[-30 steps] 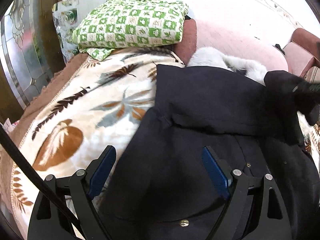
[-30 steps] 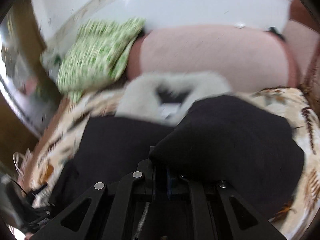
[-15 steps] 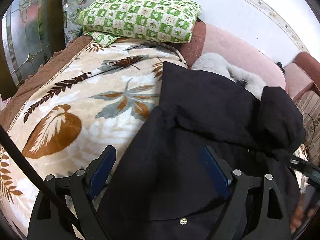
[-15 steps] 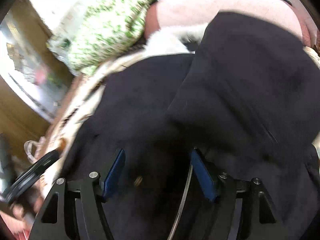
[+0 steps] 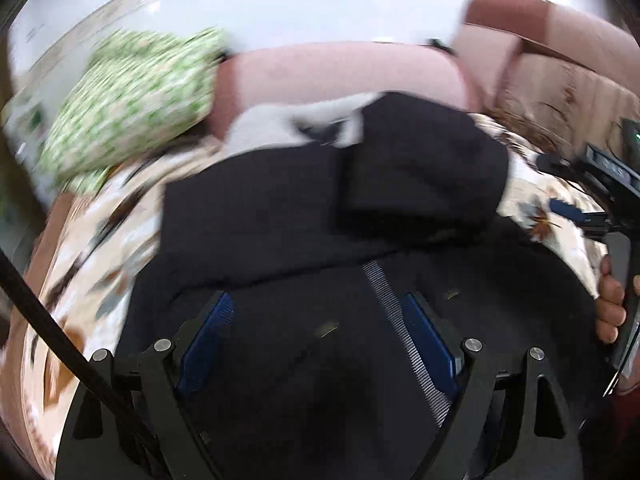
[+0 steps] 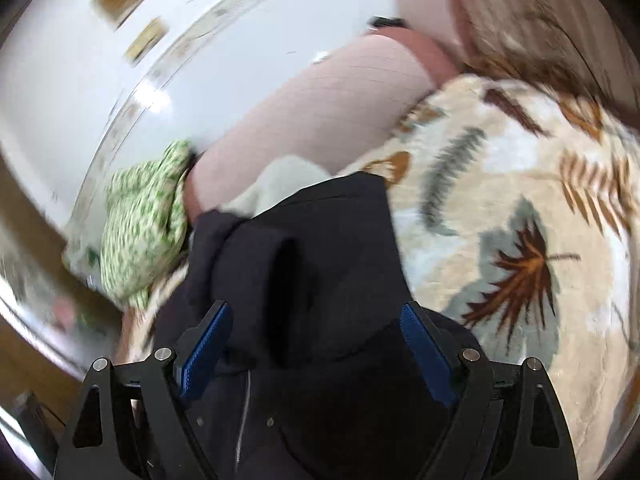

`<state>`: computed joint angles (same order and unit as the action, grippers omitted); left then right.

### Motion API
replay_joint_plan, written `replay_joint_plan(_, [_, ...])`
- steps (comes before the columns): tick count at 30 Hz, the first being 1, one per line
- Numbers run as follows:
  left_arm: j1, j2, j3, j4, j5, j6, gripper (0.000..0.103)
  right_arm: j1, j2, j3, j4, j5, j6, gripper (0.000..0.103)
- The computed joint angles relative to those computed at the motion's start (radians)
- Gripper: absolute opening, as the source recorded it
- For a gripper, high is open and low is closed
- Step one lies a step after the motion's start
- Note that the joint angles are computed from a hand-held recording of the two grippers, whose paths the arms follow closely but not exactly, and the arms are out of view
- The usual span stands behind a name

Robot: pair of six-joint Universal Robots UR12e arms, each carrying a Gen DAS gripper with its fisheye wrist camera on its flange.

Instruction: Fold large clothes

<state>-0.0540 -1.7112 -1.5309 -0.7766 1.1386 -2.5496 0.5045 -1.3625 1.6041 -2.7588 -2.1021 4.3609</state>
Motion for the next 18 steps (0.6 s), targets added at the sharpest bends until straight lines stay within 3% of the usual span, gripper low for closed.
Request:
replay_joint_plan(3, [-0.061,-0.020,0.013,0.032,0.014,-0.011,0.086,-0.019,-0.017,0.039,-0.079,0.034,0.055,0.089])
replay_joint_plan(10, [-0.162,-0.078,0.061,0.047,0.049,0.009,0.086,-0.017,-0.033,0.061,-0.095,-0.017,0.108,0.089])
replay_joint_plan(12, [-0.190,-0.093,0.070,0.045,0.089,0.025,0.086,-0.018,-0.033,0.065,-0.112,-0.009,0.111,0.089])
replay_joint_plan(15, [-0.232,-0.119,0.073,0.124,0.219,0.024,0.085,-0.019,-0.028,0.060,-0.119,-0.003,0.098,0.089])
replay_joint_plan(17, [-0.248,-0.136,0.081,0.167,0.294,0.007,0.065,-0.019,-0.025,0.054,-0.115,0.000,0.081,0.089])
replay_joint_plan(18, [-0.248,-0.142,0.090,0.164,0.314,-0.004,0.036,-0.019,-0.024,0.052,-0.111,0.001,0.073,0.089])
